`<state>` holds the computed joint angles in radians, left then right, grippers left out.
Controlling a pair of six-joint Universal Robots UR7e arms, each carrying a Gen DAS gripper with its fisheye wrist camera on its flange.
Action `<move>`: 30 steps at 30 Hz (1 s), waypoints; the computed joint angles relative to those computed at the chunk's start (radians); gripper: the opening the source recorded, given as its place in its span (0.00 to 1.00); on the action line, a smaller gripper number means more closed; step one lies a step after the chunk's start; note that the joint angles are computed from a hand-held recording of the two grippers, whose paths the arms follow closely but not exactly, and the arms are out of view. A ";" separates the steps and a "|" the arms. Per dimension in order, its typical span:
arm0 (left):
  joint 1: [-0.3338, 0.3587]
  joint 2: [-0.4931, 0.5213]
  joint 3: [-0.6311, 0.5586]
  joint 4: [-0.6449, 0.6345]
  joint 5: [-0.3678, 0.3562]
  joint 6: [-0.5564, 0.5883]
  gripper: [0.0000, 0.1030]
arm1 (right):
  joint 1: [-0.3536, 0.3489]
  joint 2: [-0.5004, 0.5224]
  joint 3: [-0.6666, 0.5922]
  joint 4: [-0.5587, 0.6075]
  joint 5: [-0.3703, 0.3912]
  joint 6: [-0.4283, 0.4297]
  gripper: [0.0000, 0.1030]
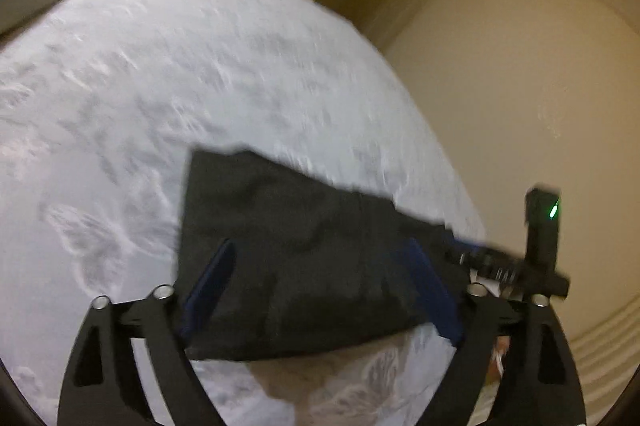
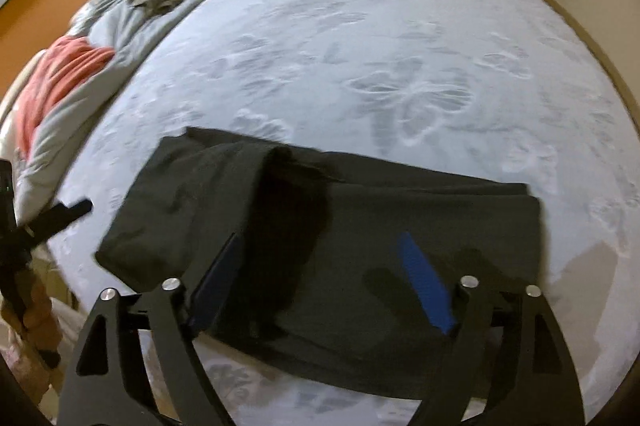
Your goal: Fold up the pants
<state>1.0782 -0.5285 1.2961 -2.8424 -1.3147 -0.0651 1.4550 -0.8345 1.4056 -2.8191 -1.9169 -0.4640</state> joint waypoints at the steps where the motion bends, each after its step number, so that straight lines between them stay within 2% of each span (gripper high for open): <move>1: -0.005 -0.013 0.025 -0.040 0.021 0.008 0.83 | -0.001 0.002 -0.007 0.030 0.014 0.011 0.80; 4: -0.013 0.001 0.009 -0.097 0.136 0.037 0.83 | -0.013 0.012 -0.037 0.139 0.094 0.085 0.83; 6: -0.023 0.014 -0.001 -0.090 0.206 0.057 0.83 | -0.022 0.039 -0.074 0.207 0.135 0.133 0.86; 9: -0.028 0.035 -0.017 -0.049 0.255 0.085 0.83 | -0.018 0.091 -0.124 0.269 0.108 0.181 0.87; 10: -0.031 0.038 -0.014 -0.049 0.264 0.098 0.83 | -0.016 0.105 -0.127 0.252 0.097 0.180 0.87; 11: -0.034 0.038 -0.006 -0.056 0.270 0.118 0.83 | -0.009 0.115 -0.115 0.202 0.079 0.160 0.81; 12: -0.037 0.040 -0.001 -0.069 0.275 0.139 0.83 | 0.003 0.127 -0.104 0.149 0.061 0.115 0.67; 13: -0.039 0.037 0.009 -0.081 0.276 0.155 0.83 | 0.010 0.134 -0.103 0.134 0.065 0.075 0.37; 14: -0.040 0.036 0.017 -0.095 0.272 0.171 0.83 | 0.017 0.138 -0.102 0.117 0.066 0.065 0.22; 15: -0.042 0.030 0.029 -0.109 0.263 0.186 0.83 | 0.019 0.126 -0.096 0.111 0.104 0.079 0.16; 17: -0.045 0.018 0.053 -0.129 0.244 0.194 0.83 | 0.024 0.091 -0.067 0.079 0.165 0.071 0.15; 20: -0.045 0.010 0.066 -0.133 0.209 0.202 0.83 | 0.037 -0.027 0.048 -0.032 0.257 0.008 0.15; 21: -0.047 0.011 0.067 -0.133 0.210 0.203 0.83 | 0.037 -0.059 0.079 -0.075 0.258 -0.003 0.15; 23: -0.049 0.021 0.058 -0.123 0.214 0.208 0.84 | 0.033 -0.111 0.125 -0.146 0.219 -0.033 0.16; 24: -0.050 0.033 0.045 -0.107 0.224 0.206 0.84 | 0.025 -0.129 0.133 -0.147 0.172 -0.054 0.16; 26: -0.052 0.056 0.016 -0.070 0.239 0.192 0.84 | 0.005 -0.116 0.101 -0.113 0.035 -0.054 0.20; 28: -0.055 0.087 -0.025 -0.015 0.256 0.171 0.84 | -0.027 -0.047 0.013 -0.015 -0.155 0.013 0.20; 29: -0.058 0.103 -0.046 0.011 0.257 0.165 0.84 | -0.045 -0.017 -0.017 0.017 -0.206 0.031 0.22; 30: -0.060 0.112 -0.056 0.020 0.254 0.165 0.84 | -0.052 -0.008 -0.029 0.037 -0.215 0.041 0.23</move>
